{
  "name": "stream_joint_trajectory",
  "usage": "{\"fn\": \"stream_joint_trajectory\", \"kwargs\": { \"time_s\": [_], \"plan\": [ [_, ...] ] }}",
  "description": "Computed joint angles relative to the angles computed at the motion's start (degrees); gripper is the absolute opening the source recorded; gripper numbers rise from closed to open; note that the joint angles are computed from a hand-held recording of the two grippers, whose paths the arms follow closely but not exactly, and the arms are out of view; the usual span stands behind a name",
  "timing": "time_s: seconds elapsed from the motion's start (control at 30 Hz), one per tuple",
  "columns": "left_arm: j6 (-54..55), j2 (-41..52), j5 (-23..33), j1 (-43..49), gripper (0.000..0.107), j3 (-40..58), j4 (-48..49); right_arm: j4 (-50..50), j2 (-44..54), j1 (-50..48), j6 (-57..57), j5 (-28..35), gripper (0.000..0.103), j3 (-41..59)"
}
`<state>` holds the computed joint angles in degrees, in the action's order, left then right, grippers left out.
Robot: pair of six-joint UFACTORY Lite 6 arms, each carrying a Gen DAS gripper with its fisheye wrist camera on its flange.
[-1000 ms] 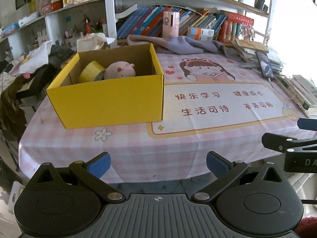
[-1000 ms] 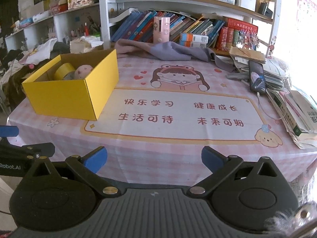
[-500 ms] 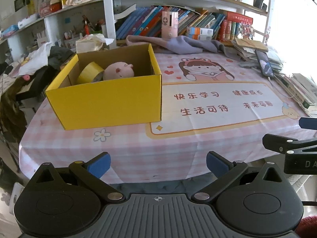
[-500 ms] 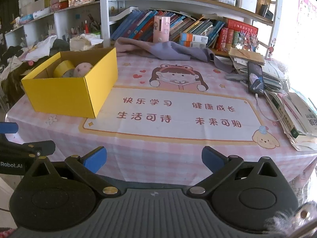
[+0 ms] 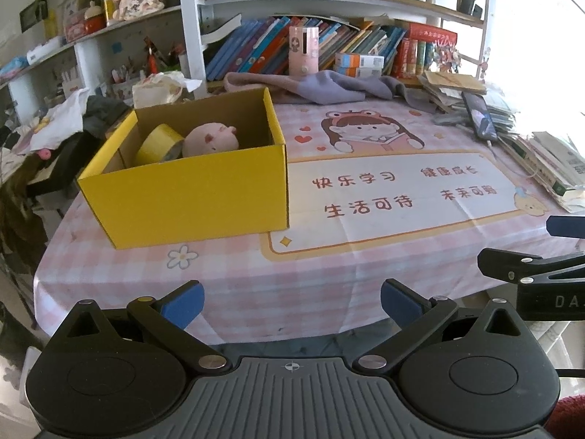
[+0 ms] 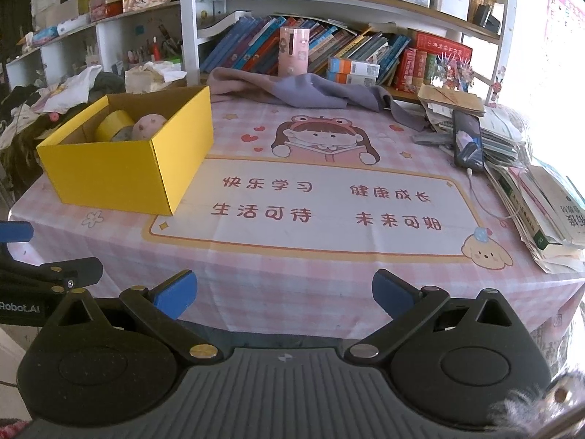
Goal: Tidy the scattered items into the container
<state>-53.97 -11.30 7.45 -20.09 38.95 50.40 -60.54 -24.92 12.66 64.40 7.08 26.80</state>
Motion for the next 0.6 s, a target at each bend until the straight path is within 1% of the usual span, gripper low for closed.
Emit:
{"fn": "stream_joint_trajectory", "kwargs": {
  "time_s": [0.37,0.6],
  "plan": [
    [-2.2,-0.1,0.1,-0.6,0.103,0.1,2.3,0.4,0.0,-0.3,-0.7,-0.3,0.103,-0.1],
    [-2.5,0.1,0.6,-1.2,0.103,0.4,2.2,0.4,0.2,-0.2,-0.5,-0.2,0.103,0.1]
  ]
}}
